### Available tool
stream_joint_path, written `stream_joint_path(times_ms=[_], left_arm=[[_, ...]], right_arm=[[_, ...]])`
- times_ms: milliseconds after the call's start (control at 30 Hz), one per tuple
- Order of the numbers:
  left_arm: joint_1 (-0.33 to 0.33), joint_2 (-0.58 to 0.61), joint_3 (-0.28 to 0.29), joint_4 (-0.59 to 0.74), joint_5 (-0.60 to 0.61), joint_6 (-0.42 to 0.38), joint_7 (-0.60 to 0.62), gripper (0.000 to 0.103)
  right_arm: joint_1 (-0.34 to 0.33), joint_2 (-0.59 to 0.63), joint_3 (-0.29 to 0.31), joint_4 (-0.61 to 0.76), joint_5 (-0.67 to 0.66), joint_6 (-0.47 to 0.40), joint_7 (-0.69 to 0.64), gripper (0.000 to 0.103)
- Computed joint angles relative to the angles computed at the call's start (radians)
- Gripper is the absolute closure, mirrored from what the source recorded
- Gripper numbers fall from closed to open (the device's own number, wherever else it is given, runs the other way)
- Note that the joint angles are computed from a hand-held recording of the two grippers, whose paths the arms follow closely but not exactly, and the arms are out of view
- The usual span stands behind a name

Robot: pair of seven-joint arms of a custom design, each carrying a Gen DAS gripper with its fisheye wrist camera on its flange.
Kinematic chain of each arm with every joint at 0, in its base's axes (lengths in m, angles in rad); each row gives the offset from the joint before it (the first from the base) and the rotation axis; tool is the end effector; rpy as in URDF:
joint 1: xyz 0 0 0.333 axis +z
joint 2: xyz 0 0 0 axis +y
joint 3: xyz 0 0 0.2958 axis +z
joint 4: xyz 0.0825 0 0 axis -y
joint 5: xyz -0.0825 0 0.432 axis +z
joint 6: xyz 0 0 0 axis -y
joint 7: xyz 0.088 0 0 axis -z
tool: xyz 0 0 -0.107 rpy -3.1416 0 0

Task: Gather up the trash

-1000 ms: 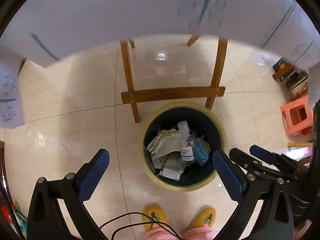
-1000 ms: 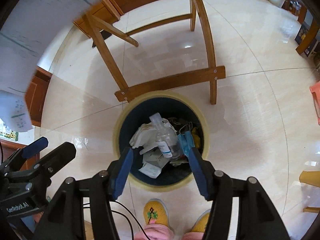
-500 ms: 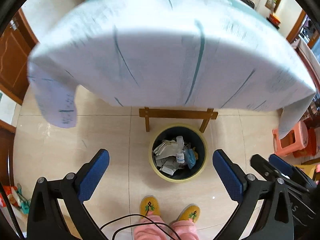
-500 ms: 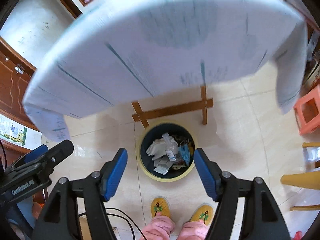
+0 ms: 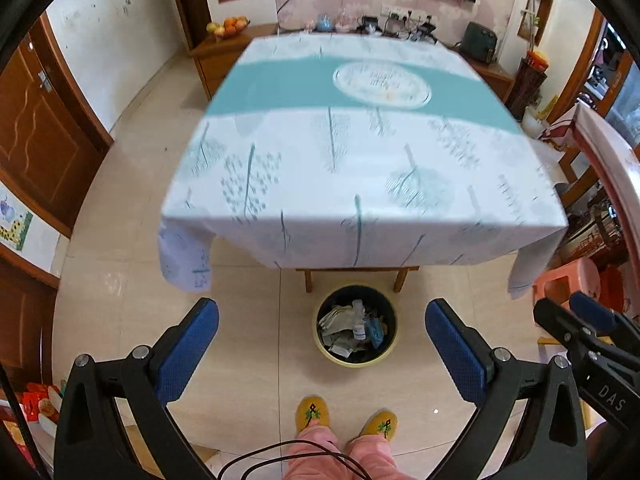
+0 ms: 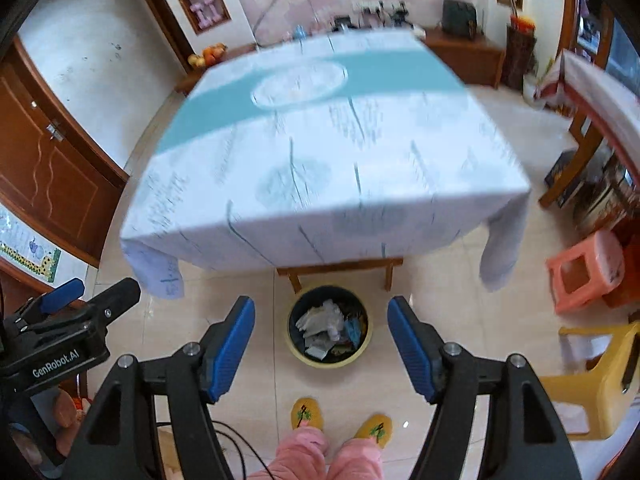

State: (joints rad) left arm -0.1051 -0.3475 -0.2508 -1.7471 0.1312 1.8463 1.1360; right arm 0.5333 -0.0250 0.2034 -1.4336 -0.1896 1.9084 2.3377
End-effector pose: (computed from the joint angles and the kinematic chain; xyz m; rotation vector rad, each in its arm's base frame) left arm 0.4802 -0.1955 0.7306 -2.0011 1.8718 -0.4453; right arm 0.4645 0.4057 0.7312 -1.8530 1.8749 -0.2868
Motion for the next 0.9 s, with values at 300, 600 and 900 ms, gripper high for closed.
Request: stream_joint_path(times_ms=[300, 600, 900], left_arm=[[-0.008, 0.022, -0.028, 0.200, 0.046, -0.112, 0.009, 0.001], [-0.004, 0.010, -0.041, 0.265, 0.098, -0.103, -0.028, 0.001], [0.005, 0.009, -0.040, 0.291, 0.111, -0.104, -0.028, 0.001]], right_arm=[[0.024, 0.021, 0.013, 0.175, -0.065, -0.057, -0.012, 0.034], [0.065, 0.049, 0.026, 0.280, -0.169, -0.054, -0.013, 0.034], [0.096, 0.075, 0.020, 0.321, -0.202, -0.054, 0.007, 0.034]])
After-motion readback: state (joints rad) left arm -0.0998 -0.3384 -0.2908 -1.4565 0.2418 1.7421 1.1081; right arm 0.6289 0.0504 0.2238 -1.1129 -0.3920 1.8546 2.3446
